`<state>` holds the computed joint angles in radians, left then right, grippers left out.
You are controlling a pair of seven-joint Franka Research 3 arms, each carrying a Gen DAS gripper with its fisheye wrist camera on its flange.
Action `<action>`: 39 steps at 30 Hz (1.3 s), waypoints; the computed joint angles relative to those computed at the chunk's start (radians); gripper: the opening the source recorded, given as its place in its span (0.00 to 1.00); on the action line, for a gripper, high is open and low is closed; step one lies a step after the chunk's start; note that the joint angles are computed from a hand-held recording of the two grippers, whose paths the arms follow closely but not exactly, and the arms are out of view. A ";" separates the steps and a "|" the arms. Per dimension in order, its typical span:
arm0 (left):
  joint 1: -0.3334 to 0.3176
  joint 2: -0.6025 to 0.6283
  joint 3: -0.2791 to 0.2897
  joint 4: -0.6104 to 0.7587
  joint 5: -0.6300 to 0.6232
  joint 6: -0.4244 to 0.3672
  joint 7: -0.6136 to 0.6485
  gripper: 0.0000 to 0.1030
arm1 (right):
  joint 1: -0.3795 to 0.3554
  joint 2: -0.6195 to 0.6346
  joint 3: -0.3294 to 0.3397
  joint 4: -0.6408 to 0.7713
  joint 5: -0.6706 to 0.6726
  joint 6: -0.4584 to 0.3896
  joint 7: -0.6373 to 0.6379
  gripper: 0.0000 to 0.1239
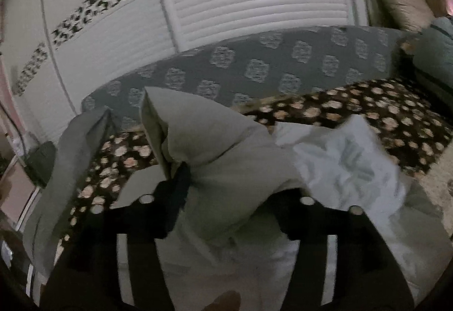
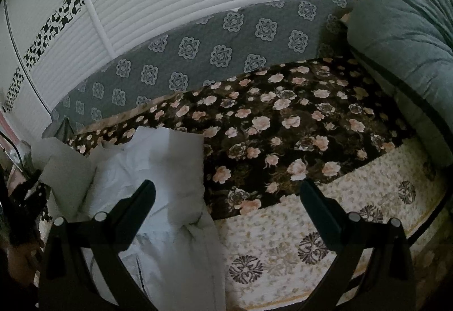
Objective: Fold large clothes
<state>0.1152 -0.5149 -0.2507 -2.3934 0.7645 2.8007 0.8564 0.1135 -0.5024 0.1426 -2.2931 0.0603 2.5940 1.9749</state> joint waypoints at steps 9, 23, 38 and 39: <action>-0.102 -0.002 0.163 -0.032 -0.198 0.037 0.125 0.97 | -0.006 0.014 0.014 0.014 -0.031 -0.020 0.015 0.82; -0.149 -0.162 0.281 -0.103 -0.468 0.090 0.369 0.97 | -0.034 0.011 0.060 0.013 -0.142 -0.025 0.079 0.82; -0.004 -0.019 0.373 -0.139 -0.632 0.217 0.457 0.97 | 0.107 0.243 0.149 0.217 -0.198 0.191 0.176 0.82; -0.014 -0.001 0.386 -0.132 -0.647 0.234 0.457 0.97 | 0.131 0.298 0.149 0.248 -0.199 0.185 0.177 0.82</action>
<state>0.1011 -0.5157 0.1356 -2.5253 0.1178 3.0347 1.3136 0.2450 -0.2042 0.2914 -2.0450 -0.1385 2.7791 2.1522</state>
